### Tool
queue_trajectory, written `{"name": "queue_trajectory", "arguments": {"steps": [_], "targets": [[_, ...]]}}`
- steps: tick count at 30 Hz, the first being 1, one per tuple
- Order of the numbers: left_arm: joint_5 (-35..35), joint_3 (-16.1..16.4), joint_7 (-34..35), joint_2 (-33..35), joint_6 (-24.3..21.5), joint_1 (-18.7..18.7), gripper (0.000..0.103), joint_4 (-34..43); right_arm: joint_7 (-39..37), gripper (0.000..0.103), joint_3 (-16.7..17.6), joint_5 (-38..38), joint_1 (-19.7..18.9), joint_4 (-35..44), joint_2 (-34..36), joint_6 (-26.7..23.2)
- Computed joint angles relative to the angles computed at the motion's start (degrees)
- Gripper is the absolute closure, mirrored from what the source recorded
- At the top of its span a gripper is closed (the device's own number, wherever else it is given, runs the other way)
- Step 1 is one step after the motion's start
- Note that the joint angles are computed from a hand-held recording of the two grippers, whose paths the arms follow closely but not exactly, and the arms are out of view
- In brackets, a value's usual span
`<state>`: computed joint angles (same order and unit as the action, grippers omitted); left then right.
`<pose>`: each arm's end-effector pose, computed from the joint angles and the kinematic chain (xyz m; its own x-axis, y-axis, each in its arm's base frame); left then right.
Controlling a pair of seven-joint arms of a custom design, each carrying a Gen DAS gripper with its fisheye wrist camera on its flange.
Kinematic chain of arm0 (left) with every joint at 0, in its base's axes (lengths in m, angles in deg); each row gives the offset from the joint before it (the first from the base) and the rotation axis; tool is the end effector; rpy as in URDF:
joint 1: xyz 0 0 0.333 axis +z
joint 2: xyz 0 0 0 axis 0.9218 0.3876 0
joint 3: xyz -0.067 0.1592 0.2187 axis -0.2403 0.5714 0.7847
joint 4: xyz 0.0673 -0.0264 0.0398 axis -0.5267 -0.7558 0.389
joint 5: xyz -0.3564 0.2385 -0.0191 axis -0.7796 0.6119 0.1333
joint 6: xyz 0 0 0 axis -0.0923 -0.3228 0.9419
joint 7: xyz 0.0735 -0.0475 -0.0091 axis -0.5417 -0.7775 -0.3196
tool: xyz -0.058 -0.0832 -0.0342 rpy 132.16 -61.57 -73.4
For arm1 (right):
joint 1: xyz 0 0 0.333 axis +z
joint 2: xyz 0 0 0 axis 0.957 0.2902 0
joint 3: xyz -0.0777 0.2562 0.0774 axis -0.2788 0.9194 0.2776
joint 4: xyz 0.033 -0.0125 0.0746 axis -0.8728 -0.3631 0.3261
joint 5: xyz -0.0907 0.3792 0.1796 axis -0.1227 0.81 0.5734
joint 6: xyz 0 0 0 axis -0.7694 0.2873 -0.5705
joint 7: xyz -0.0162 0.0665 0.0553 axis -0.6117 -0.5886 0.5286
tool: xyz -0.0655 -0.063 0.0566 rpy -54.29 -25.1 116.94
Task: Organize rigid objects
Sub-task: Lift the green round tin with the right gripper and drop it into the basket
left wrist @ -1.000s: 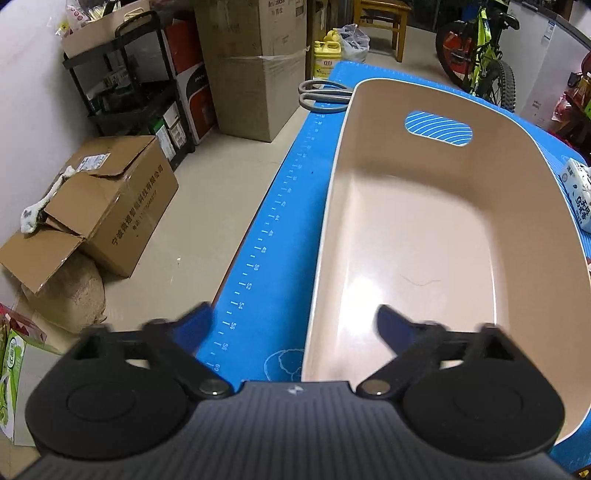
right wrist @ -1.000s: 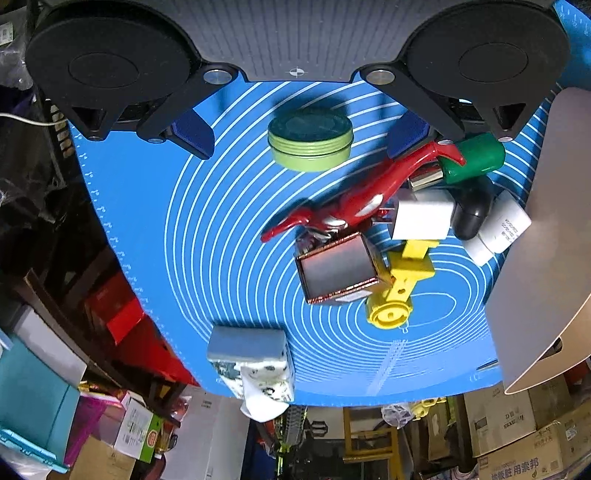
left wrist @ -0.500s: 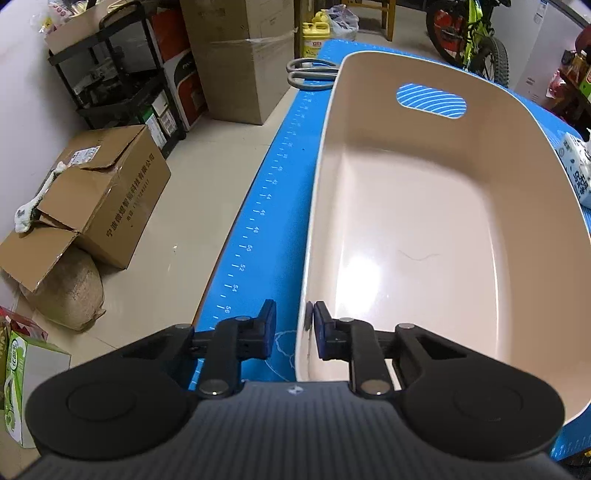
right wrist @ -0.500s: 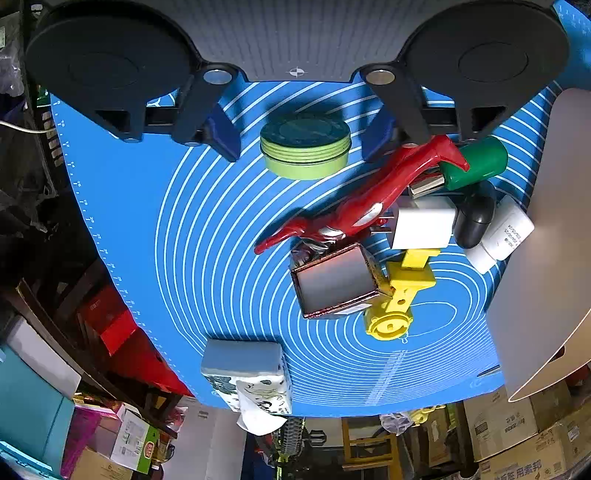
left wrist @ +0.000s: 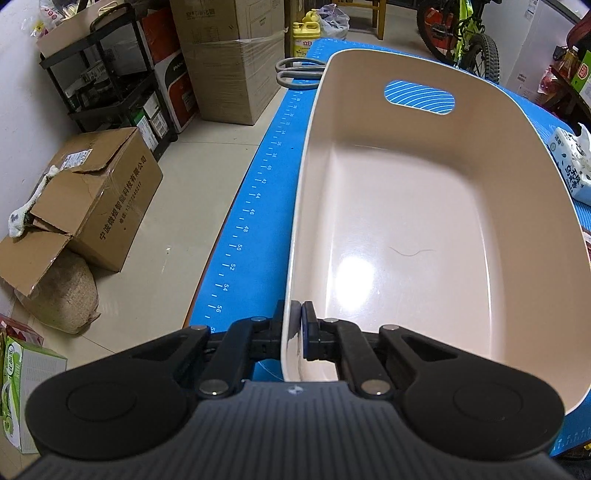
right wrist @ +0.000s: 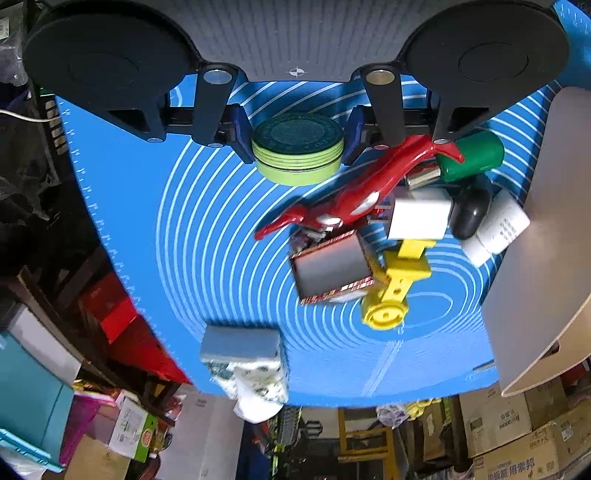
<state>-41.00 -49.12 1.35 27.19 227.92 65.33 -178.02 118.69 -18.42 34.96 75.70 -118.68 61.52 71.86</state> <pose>0.5542 -0.1220 0.4478 -0.0467 -0.9980 -0.0426 -0.8861 0.0611 -0.4594 0.5316 0.0571 0.3836 -0.2811 -0.9592 0.0289 -0.7891 0.2139 -0.5758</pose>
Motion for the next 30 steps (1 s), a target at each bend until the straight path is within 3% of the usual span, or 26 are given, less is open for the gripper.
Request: {"name": "queue_trajectory", "arguments": {"steps": [6,14,20,30], "targets": [[-0.7,0.3,0.5,-0.1,0.5,0.1,0.094,-0.3,5.7,0.048,1.6,-5.2,-1.8,-0.3,-3.3,1.3],[-1.2,0.3,0.7,-0.1,0.5,0.1,0.094,-0.3,12.7,0.048,4.1,-13.1,-3.3,4.9,-3.3,5.8],[-0.3,0.0,0.0,0.1,0.3,0.2,0.094,0.0,14.6,0.048,4.7,-16.2,-1.2,11.2,1.2,9.7],[1.1,-0.2,-1.1,0.2,-0.1,0.1,0.094,0.2,6.2,0.048,2.8,-12.6,6.1,20.8,11.0,12.0]]}}
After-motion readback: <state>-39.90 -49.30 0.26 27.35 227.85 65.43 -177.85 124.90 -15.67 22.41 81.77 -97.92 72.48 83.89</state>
